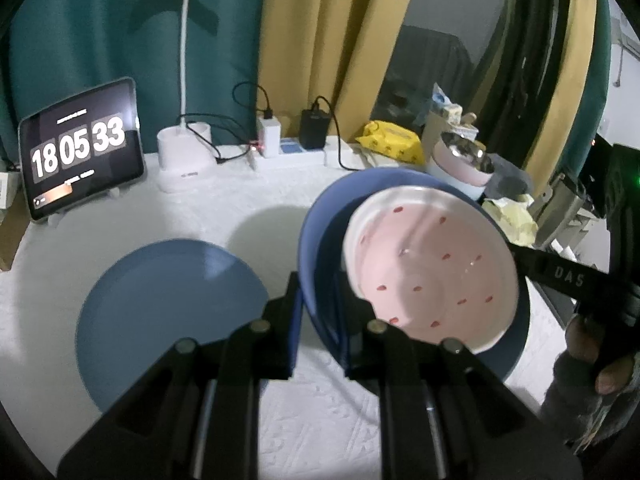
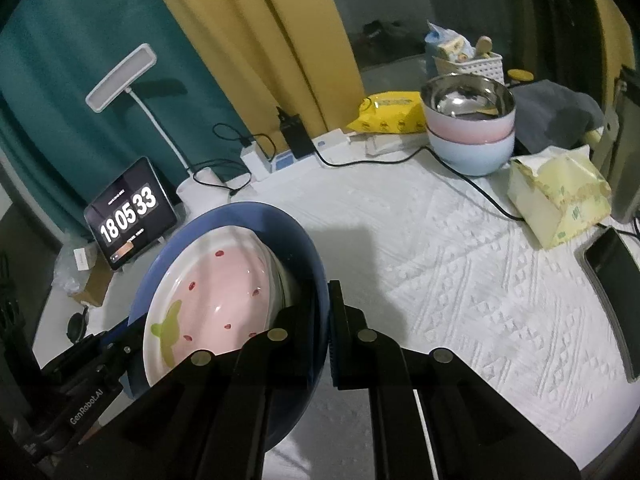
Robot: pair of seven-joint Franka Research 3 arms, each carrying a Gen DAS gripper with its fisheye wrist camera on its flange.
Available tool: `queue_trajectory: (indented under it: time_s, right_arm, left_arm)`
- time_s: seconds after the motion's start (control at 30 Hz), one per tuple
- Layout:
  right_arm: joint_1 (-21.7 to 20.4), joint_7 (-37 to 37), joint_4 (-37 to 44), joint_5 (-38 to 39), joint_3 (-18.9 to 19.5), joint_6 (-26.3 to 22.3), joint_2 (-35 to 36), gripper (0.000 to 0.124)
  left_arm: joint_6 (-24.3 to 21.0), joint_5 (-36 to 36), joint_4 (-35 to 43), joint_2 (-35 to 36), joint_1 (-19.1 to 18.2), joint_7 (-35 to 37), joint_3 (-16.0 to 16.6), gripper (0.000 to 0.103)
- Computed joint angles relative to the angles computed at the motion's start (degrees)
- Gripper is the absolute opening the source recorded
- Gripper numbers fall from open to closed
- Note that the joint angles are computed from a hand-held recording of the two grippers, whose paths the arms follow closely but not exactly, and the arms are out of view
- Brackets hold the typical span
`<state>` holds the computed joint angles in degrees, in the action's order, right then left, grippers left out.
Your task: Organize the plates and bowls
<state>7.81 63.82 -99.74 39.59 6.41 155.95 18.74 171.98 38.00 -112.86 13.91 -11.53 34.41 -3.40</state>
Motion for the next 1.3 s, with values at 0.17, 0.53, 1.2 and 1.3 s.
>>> queue_trajectory:
  time_s: [0.17, 0.53, 1.2, 1.3]
  right_arm:
    - [0.92, 0.60, 0.97, -0.95, 0.14, 0.20, 0.20, 0.008]
    - [3.14, 2.26, 4.89, -3.87, 0.86, -0.26, 2.15, 0.008]
    - [7.59, 6.33, 13.73, -10.14, 1.84, -3.17, 8.47, 0.008]
    - [8.23, 7.00, 15.38, -11.02, 1.96, -3.84, 9.74, 0.008]
  left_arm:
    - [0.89, 0.83, -1.19, -1.30, 0.51, -0.95, 0.79, 0.014]
    - [2.59, 4.67, -3.86, -4.01, 2.65, -5.38, 2.25, 0.014]
    - [4.25, 6.86, -8.55, -7.08, 8.81, -8.72, 2.47, 0.014]
    - [4.18, 6.64, -9.01, -7.24, 9.44, -8.71, 2.54, 0.014]
